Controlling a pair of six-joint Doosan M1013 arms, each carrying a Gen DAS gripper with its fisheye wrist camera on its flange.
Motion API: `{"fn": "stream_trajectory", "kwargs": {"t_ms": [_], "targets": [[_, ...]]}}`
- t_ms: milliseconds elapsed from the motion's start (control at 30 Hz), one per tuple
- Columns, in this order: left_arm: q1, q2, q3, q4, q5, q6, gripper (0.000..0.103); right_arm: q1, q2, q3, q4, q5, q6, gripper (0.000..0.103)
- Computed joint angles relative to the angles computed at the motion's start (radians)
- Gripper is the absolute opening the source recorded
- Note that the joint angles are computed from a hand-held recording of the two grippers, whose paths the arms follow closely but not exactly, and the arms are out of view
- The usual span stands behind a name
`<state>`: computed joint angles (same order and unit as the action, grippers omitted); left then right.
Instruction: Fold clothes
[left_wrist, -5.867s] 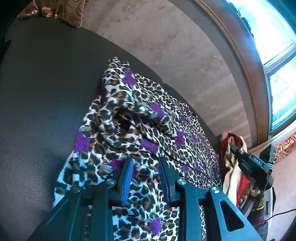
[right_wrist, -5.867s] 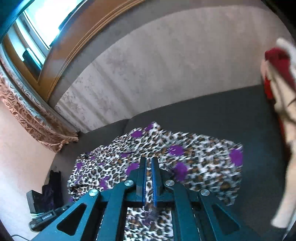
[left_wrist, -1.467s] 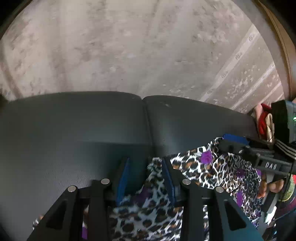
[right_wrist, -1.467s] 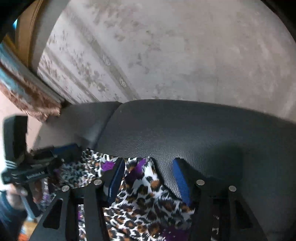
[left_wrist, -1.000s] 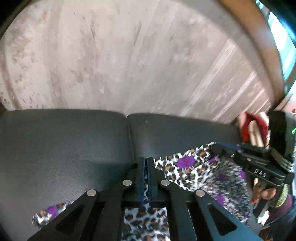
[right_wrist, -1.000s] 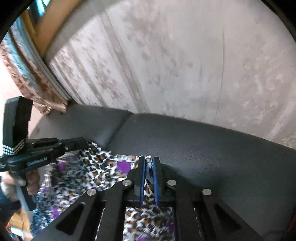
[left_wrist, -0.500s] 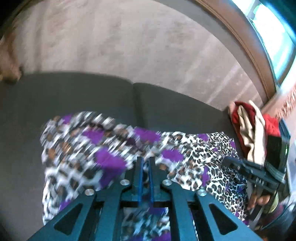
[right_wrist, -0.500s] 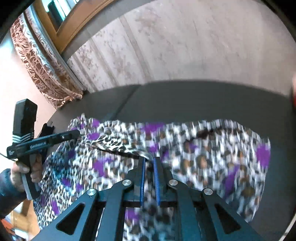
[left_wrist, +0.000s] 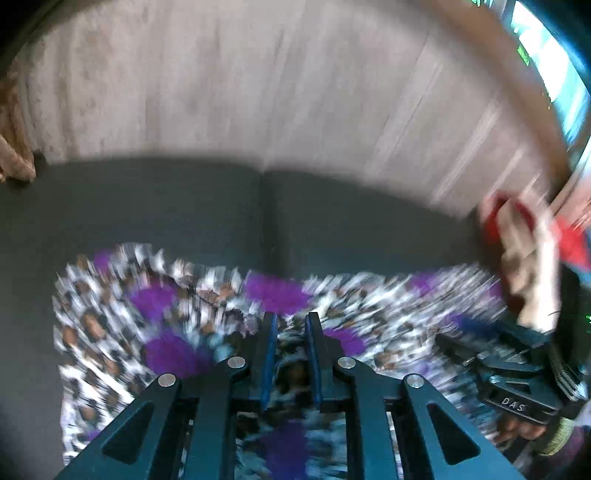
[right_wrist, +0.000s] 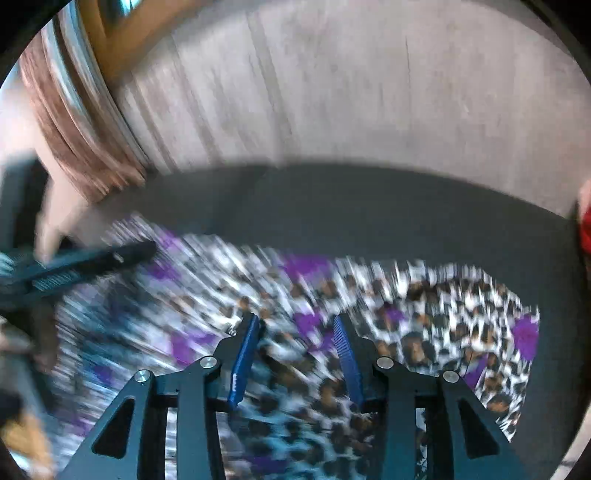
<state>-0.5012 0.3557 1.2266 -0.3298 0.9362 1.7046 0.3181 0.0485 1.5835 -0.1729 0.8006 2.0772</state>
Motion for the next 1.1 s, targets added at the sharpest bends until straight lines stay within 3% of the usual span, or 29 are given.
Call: {"fn": "stream_trajectory", "kwargs": {"t_ms": [67, 133, 267, 333, 400, 533, 600, 700, 833, 933, 967, 1000, 1100], "targets": [[-0.011, -0.007, 0.038, 0.017, -0.066, 0.018, 0.011, 0.002, -0.003, 0.02, -0.028, -0.025, 0.032, 0.046], [-0.023, -0.004, 0.031, 0.066, -0.067, -0.031, 0.011, -0.01, -0.01, 0.032, 0.009, -0.051, 0.041, 0.047], [-0.032, -0.011, 0.008, 0.104, -0.045, -0.099, 0.018, -0.068, -0.05, 0.087, 0.238, -0.155, -0.029, 0.054], [-0.037, -0.033, 0.026, 0.074, -0.096, -0.074, 0.022, -0.1, -0.085, 0.129, 0.371, -0.225, -0.054, 0.082], [-0.044, -0.051, 0.043, 0.028, -0.141, -0.022, 0.024, -0.14, -0.117, 0.177, 0.567, -0.309, -0.135, 0.101], [-0.077, -0.045, 0.044, -0.032, -0.143, 0.095, 0.025, -0.194, -0.113, 0.189, 0.835, -0.355, -0.269, 0.102], [-0.09, -0.027, 0.035, -0.059, -0.111, 0.12, 0.025, -0.223, -0.091, 0.178, 1.018, -0.318, -0.396, 0.102], [-0.103, 0.003, 0.019, -0.064, -0.022, 0.13, 0.025, -0.257, -0.049, 0.164, 1.2, -0.257, -0.473, 0.102], [-0.094, 0.003, 0.031, -0.112, -0.032, 0.148, 0.026, -0.259, -0.088, 0.218, 1.104, -0.481, -0.279, 0.102], [-0.087, 0.005, 0.033, -0.136, -0.029, 0.153, 0.026, -0.26, -0.106, 0.227, 0.814, -0.496, 0.024, 0.102], [-0.09, 0.001, 0.037, -0.124, -0.034, 0.149, 0.026, -0.255, -0.115, 0.227, 0.769, -0.485, 0.064, 0.102], [-0.094, -0.004, 0.04, -0.112, -0.039, 0.146, 0.026, -0.253, -0.124, 0.228, 0.756, -0.472, 0.07, 0.102], [-0.099, -0.007, 0.041, -0.092, -0.044, 0.139, 0.026, -0.253, -0.143, 0.233, 0.921, -0.426, -0.112, 0.103]]}}
